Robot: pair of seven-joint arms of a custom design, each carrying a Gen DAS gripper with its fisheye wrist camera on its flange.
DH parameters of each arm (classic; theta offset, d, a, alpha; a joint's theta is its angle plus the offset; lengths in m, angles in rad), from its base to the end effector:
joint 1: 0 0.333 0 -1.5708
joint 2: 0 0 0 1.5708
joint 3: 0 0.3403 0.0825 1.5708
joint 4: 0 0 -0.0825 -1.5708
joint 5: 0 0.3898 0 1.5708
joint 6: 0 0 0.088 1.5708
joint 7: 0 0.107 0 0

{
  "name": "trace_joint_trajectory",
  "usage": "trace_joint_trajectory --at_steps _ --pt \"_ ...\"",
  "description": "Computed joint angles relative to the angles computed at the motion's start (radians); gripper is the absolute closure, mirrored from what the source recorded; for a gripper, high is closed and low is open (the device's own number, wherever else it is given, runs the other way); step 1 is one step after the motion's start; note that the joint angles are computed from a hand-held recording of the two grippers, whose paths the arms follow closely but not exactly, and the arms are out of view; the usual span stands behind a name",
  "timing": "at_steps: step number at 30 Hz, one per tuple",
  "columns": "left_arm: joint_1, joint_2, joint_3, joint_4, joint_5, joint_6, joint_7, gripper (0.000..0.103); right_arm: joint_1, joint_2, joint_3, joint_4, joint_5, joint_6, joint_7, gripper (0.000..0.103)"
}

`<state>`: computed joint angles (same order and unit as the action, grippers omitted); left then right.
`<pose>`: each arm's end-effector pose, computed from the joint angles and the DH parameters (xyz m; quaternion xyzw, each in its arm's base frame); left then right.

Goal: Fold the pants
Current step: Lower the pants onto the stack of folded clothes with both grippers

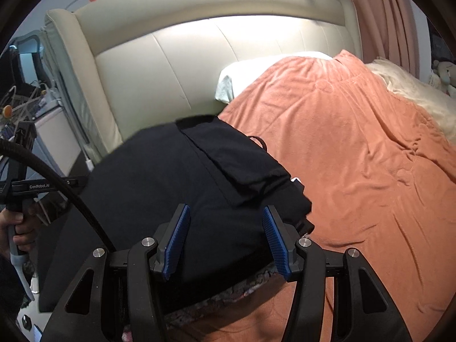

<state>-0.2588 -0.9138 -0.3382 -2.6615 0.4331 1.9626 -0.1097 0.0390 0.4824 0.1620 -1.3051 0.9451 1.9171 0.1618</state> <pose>0.2512 -0.1563 0.5309 -0.9080 0.2415 -0.1734 0.2952 0.7157 0.1754 0.5346 -0.8727 0.1183 0.0262 0.4731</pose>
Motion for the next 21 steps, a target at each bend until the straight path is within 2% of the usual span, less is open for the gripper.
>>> trace_joint_trajectory --at_steps 2,9,12,17,21 --pt "0.005 0.023 -0.030 0.043 0.019 -0.020 0.001 0.044 -0.020 -0.036 0.006 -0.034 0.028 -0.014 -0.044 0.051" --pt "0.007 0.130 -0.053 0.128 0.055 0.047 -0.036 0.043 -0.010 -0.138 -0.018 -0.138 0.070 -0.054 -0.122 0.051" --pt "0.007 0.182 -0.065 0.152 0.070 0.073 -0.058 0.043 0.000 -0.135 -0.031 -0.138 0.071 -0.076 -0.121 0.051" --pt "-0.010 0.259 -0.059 0.161 0.074 0.132 -0.088 0.043 0.023 -0.132 -0.046 -0.161 0.033 -0.039 -0.133 0.051" --pt "-0.025 0.308 -0.062 0.178 0.059 0.138 -0.111 0.043 0.030 -0.133 -0.051 -0.175 0.005 -0.020 -0.125 0.051"
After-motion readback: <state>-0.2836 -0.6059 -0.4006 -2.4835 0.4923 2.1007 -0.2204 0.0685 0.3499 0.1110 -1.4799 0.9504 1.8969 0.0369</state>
